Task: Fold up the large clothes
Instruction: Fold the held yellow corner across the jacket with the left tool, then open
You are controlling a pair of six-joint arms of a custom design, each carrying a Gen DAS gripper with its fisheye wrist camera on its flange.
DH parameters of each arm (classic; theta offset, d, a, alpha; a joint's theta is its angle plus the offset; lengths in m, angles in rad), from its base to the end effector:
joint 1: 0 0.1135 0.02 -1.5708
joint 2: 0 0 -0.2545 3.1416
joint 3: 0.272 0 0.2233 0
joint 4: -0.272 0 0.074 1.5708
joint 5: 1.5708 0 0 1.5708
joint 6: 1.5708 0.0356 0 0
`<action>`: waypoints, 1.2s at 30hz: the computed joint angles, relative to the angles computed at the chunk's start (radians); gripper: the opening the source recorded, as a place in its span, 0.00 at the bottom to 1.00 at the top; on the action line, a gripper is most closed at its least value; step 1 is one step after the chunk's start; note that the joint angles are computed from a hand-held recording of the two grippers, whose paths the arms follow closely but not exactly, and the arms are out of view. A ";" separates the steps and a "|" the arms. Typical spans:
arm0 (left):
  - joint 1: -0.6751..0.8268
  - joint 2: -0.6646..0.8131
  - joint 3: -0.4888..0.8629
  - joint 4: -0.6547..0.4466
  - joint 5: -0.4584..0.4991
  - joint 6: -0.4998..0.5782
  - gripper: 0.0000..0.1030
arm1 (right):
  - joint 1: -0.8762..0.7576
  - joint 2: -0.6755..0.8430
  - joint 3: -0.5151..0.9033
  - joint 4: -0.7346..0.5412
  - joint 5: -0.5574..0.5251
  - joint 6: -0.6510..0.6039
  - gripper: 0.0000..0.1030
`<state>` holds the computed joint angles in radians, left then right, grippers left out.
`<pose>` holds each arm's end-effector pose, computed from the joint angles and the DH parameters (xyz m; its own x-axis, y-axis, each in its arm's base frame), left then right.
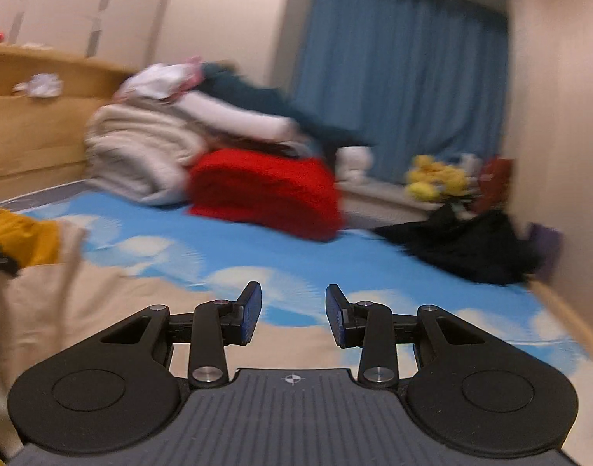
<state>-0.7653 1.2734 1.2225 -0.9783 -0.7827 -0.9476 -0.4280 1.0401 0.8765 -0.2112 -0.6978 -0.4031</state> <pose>0.1720 -0.1305 0.3208 -0.5466 -0.2732 -0.7915 -0.3681 0.9274 -0.0659 0.1982 -0.0653 0.3201 -0.2177 -0.2310 -0.9483 -0.3385 0.9292 -0.1487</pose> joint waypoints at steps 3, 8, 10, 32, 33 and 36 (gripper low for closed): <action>-0.116 0.153 0.123 0.047 -0.054 0.046 0.14 | -0.200 0.121 0.016 0.052 -0.067 0.002 0.37; -0.262 0.421 0.324 0.207 -0.085 0.230 0.14 | -0.383 0.219 0.099 -0.027 -0.146 -0.061 0.37; -0.302 0.524 0.385 0.298 -0.060 0.344 0.14 | -0.417 0.256 0.138 -0.071 -0.162 -0.097 0.37; 0.056 0.109 -0.125 0.499 0.434 0.581 0.62 | -0.122 0.535 0.376 -0.602 -0.026 -0.200 0.54; 0.072 0.072 -0.211 0.553 0.418 0.580 0.62 | -0.087 0.544 0.372 -0.608 0.046 -0.202 0.54; 0.141 0.057 -0.339 0.584 0.433 0.534 0.60 | -0.017 0.529 0.321 -0.547 0.194 -0.181 0.53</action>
